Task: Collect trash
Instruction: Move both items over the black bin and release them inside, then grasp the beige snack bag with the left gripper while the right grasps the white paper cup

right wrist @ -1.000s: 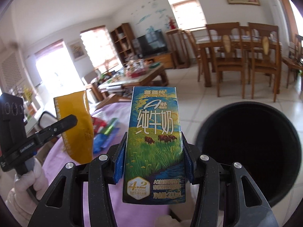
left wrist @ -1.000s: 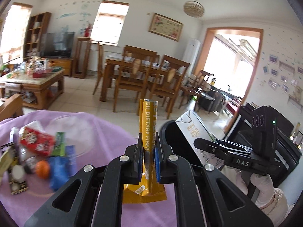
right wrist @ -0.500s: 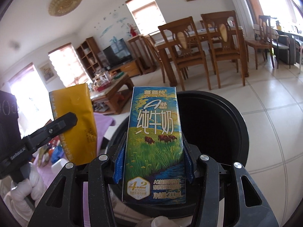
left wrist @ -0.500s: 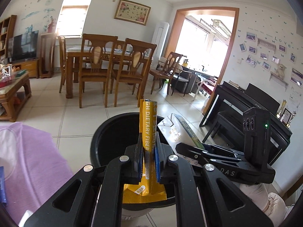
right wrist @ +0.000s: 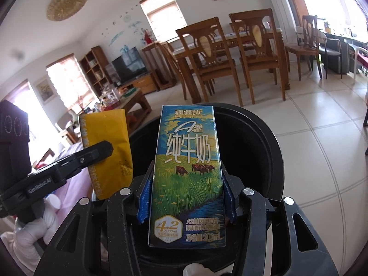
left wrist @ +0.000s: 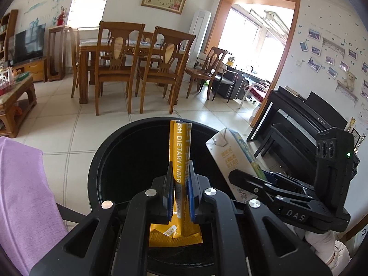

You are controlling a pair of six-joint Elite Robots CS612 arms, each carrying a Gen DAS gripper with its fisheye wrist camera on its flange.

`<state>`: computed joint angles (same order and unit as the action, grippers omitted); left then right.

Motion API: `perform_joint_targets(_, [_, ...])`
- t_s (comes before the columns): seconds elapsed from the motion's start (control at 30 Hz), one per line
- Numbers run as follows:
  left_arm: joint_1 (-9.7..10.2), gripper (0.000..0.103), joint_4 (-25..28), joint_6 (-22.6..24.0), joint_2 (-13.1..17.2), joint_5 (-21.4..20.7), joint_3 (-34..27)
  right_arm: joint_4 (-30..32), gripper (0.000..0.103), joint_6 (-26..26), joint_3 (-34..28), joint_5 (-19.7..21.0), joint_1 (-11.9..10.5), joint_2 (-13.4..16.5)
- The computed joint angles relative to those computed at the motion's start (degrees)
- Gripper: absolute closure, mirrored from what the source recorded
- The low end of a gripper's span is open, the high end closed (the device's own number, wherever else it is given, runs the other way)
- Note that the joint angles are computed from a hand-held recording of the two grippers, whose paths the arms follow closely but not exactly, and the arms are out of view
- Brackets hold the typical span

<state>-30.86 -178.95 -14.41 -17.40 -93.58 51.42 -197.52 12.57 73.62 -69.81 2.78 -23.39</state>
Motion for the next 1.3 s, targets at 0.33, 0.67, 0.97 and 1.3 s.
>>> perform_joint_targets(0.33, [0.21, 0.092, 3.2, 0.2, 0.1, 0.7, 0.0, 1.3, 0.053, -0.1, -0.7, -1.3, 0.4, 0.6])
perform_joint_targets(0.67, [0.32, 0.089, 4.5, 0.1, -0.5, 1.3, 0.4, 2.8, 0.048, -0.6, -1.2, -1.0, 0.6, 0.4])
perform_joint_targets(0.97, [-0.41, 0.015, -0.4, 0.5, -3.6, 6.8, 6.5, 0.4, 0.031, -1.3, 0.4, -1.6, 1.1, -0.6])
perform_joint_targets(1.3, [-0.94, 0.005, -11.3, 2.1, -9.0, 13.4, 17.0, -4.7, 0.018, -1.8, 2.5, -1.8, 2.9, -2.3])
